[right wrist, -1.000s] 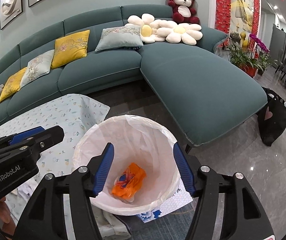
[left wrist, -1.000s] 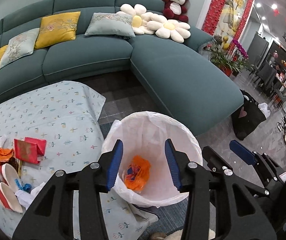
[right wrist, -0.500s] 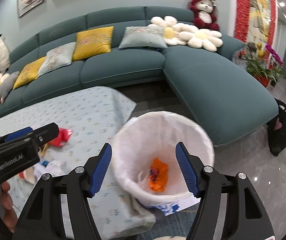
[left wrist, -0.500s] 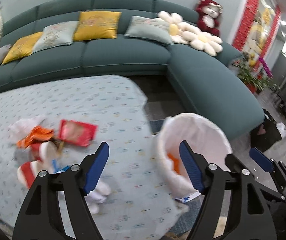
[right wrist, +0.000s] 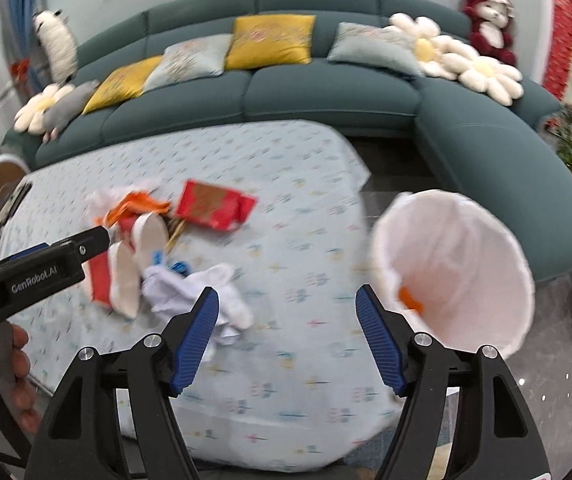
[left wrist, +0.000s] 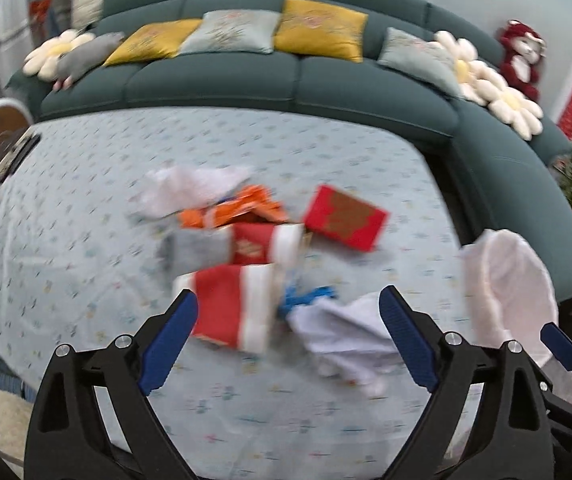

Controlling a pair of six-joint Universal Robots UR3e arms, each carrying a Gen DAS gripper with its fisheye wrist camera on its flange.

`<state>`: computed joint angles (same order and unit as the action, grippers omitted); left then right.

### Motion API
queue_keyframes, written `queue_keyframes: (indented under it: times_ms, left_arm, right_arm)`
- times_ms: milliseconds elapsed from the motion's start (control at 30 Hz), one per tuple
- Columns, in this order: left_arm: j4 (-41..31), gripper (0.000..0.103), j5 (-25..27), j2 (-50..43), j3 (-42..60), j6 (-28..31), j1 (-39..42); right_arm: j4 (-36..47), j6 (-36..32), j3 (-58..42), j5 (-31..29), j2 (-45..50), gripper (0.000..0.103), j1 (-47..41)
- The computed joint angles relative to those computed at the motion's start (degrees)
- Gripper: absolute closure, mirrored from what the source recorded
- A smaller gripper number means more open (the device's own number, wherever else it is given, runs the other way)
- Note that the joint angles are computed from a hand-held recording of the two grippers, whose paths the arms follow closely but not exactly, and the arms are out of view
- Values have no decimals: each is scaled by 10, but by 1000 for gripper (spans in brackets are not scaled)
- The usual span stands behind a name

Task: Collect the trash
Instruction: 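Grasp the red-and-white paper cup with the left tool while the right tool grasps white paper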

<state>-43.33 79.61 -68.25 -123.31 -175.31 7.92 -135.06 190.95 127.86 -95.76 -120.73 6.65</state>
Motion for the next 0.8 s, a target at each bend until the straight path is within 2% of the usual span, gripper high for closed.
queue_keyframes:
  times_ms: [167,333,433,533,800]
  left_arm:
    - [-3,15,-24,3,-30,41,66]
    - [18,15,-25,-34,-40,54,76]
    - [38,15,-17,-66,-41,54,66]
    - [57,15,-9,-103,-37,49,56]
    - [98,15,4,-183,-12,29,37]
  right_arm:
    - [-59,31,-25,-12,116,35,70]
    - [-98,38,-48,-7,203,36,95]
    - [-112,38,-57,-8,239,37,101]
    - [-119,32,-65,-4,268,44,100]
    - [-145,17,-57,20,296,45,74]
